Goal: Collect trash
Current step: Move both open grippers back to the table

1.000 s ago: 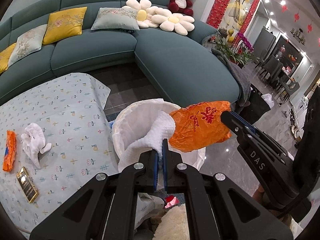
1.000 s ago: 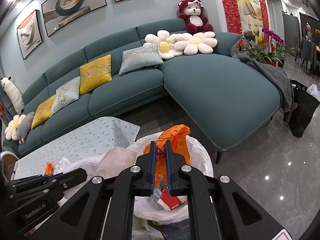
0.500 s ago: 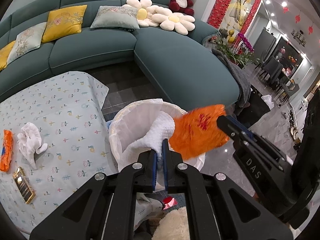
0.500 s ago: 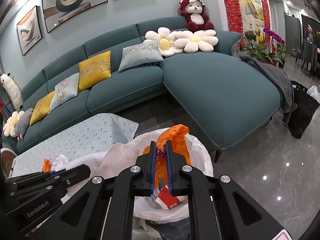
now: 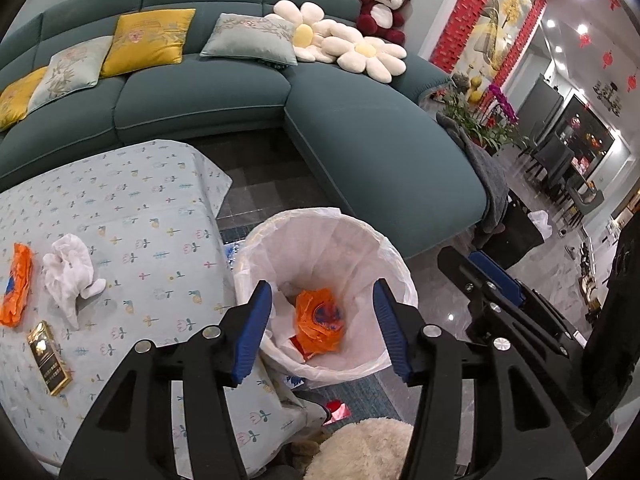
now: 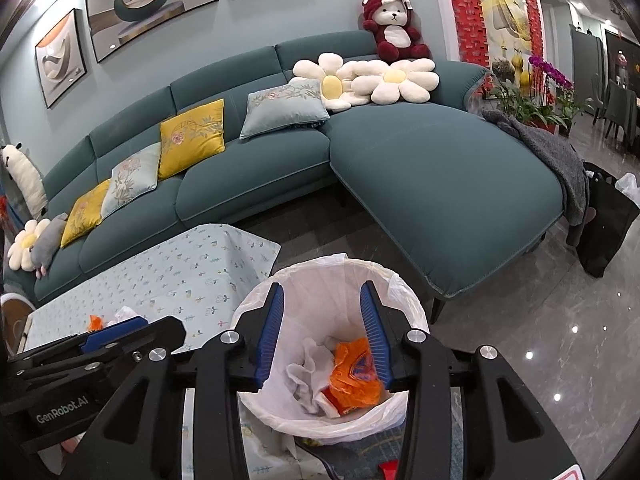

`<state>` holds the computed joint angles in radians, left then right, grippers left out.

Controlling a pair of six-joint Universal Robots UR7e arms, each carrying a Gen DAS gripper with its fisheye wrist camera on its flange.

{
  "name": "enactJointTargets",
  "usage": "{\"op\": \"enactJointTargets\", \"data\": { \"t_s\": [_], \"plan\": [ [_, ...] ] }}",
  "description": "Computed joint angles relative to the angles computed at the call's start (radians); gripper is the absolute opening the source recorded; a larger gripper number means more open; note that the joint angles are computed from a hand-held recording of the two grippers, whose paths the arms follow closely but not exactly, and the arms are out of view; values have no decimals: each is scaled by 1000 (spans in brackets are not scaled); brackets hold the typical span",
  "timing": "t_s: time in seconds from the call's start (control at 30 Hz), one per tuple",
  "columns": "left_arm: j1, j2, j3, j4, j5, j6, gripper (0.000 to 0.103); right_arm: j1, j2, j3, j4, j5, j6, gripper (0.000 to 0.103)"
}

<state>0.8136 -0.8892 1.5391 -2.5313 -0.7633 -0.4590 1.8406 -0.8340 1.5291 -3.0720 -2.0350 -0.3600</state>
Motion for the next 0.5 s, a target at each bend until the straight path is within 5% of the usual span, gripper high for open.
{"op": "enactJointTargets", "data": {
  "t_s": [0.27, 0.5],
  "plan": [
    [-7, -97, 112, -10, 93, -97, 64, 33, 11, 5, 5, 9, -20, 44],
    [9, -242, 231, 110, 190, -297, 68, 81, 40, 17, 29, 30, -29, 53]
  ]
}}
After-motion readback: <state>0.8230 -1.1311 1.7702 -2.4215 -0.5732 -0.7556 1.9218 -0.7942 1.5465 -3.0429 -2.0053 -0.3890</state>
